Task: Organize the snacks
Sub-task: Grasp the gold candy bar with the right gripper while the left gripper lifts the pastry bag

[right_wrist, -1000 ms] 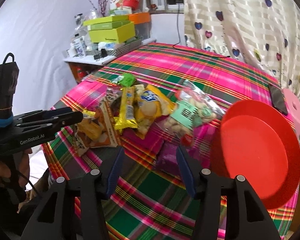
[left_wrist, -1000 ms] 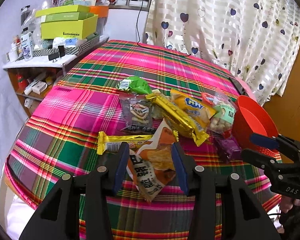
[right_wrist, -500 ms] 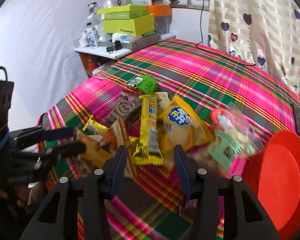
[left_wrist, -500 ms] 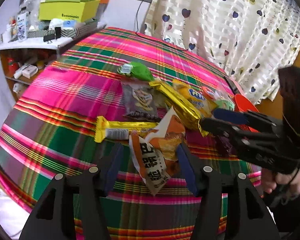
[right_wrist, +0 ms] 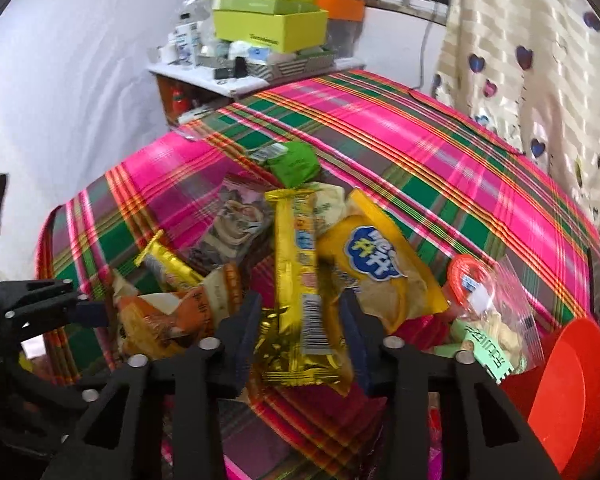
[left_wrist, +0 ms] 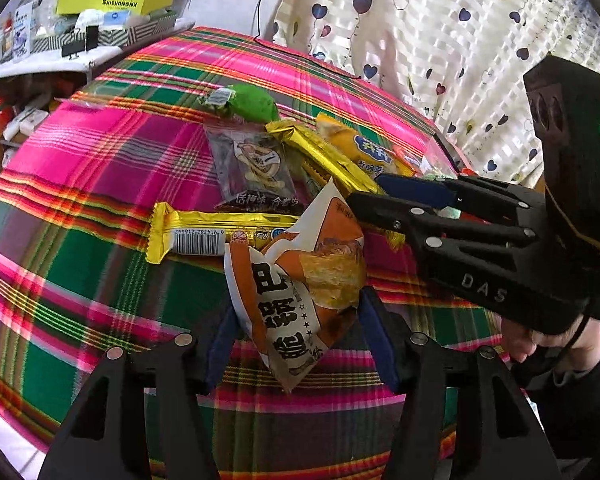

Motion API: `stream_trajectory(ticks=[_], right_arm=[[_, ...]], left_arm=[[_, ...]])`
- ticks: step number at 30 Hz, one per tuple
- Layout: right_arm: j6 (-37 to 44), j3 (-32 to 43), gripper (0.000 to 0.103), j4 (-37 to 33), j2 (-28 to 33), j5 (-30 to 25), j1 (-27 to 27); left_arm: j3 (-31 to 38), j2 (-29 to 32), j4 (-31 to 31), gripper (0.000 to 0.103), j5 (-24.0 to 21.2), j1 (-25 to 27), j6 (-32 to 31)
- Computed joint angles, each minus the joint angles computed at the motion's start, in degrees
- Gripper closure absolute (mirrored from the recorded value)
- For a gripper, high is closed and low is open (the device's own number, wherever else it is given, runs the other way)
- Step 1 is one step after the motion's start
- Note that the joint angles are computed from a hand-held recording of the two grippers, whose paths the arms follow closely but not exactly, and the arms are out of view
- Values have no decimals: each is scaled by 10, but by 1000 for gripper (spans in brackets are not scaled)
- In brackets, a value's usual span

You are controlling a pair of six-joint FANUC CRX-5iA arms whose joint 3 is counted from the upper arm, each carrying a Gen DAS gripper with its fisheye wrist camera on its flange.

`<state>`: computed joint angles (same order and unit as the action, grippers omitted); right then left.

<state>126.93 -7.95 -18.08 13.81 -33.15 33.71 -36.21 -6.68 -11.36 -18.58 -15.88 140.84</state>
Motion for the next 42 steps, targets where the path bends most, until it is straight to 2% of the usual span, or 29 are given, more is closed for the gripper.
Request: stream_trajectory(ticks=[1,2,6,14,21,27,34,42], right_arm=[[0,0,80,6,2,-1,2],[-4,4,82,11,7,-9,3],[-1,5,82,8,10,-12,3],[25,-9,83,-31,-17,-10,-15],[47,-31,83,-72,-52,-13,-38],[72,-51,83,-108,-89,-12,-65],[101,-67,83,-154,-122,-16,-106],[116,-78,83,-190,-146,-17,-168]], left_arm=[[-4,1,9,43,8,2,-7],[-8,2,16,43,13,4,-12],[-36,0,77,45,52,18,-64],[-11,-6,-5,53,25,-2,14],[24,-19,-109,53,-20,-42,122],[59,-19,-172,53,-61,-80,181],[97,-4,-200,53,-83,-109,194],[133,25,-180,53,-74,-114,150]])
